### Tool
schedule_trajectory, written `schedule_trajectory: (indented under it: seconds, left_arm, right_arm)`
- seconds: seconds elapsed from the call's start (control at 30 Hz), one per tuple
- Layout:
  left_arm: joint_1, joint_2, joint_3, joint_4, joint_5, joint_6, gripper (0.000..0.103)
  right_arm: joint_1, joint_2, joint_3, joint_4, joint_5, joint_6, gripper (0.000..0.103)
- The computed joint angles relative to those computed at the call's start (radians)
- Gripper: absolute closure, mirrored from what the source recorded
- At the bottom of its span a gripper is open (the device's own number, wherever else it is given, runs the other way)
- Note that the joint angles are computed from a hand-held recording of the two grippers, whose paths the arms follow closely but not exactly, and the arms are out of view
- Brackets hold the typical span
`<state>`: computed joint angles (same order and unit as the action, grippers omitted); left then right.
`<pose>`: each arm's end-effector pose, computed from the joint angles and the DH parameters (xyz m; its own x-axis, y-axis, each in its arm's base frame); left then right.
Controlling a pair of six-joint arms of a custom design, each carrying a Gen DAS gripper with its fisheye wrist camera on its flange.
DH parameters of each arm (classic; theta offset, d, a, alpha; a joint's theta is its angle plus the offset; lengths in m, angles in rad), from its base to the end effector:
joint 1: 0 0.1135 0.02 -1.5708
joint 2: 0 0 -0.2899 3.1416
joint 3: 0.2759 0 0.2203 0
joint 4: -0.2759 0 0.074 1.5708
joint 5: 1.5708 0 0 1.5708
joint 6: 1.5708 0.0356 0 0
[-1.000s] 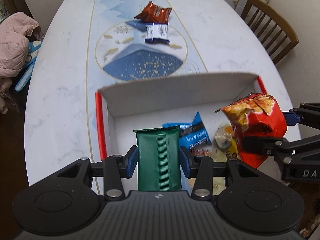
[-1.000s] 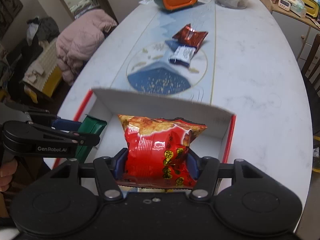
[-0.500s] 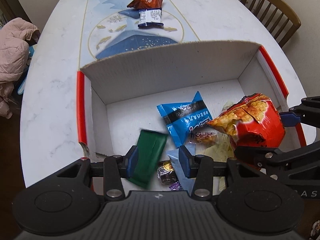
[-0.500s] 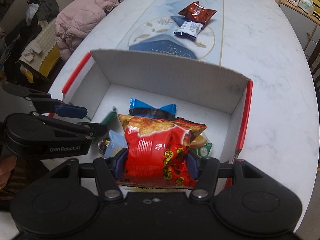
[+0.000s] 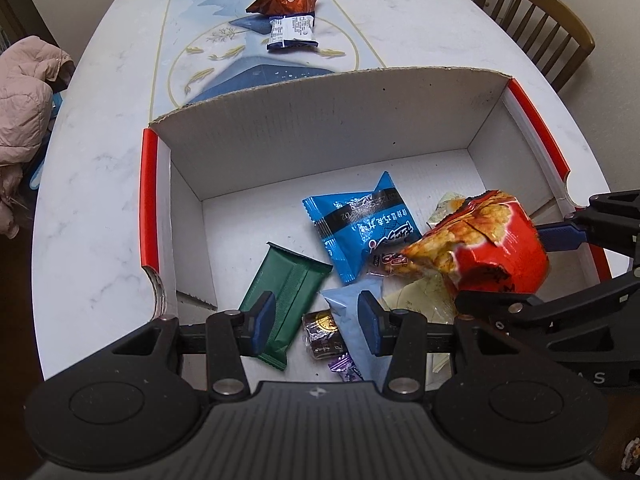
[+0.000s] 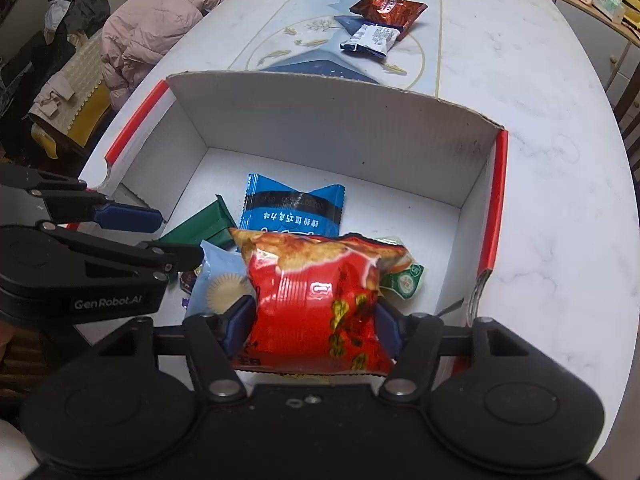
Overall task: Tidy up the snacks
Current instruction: 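Open both grippers to drop the green bar and red chip bag into the box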
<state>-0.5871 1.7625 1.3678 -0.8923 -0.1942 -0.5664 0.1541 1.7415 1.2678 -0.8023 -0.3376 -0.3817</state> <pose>0.2740 -0.1740 0.2674 -0.9420 -0.0057 -0.3357 -0.0082 0.9999 0.0061 0.3110 0.0602 0.2529 -0.7881 -0.4781 -0.3877 -0.5748 0.7969 0.1859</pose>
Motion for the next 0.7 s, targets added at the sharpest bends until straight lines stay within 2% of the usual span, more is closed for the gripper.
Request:
schedule_trajectory:
  seconds: [0.13, 0.7]
  left_arm:
    - [-0.001, -0.009, -0.003, 0.004, 0.004, 0.002, 0.059]
    - [-0.040, -0.077, 0.085, -0.042, -0.052, 0.001, 0.049]
  right_arm:
    - [0.001, -0.011, -0.010, 0.006, 0.003, 0.010, 0.032]
    - [-0.054, -0.085, 0.070, -0.061, -0.080, 0.002, 0.021]
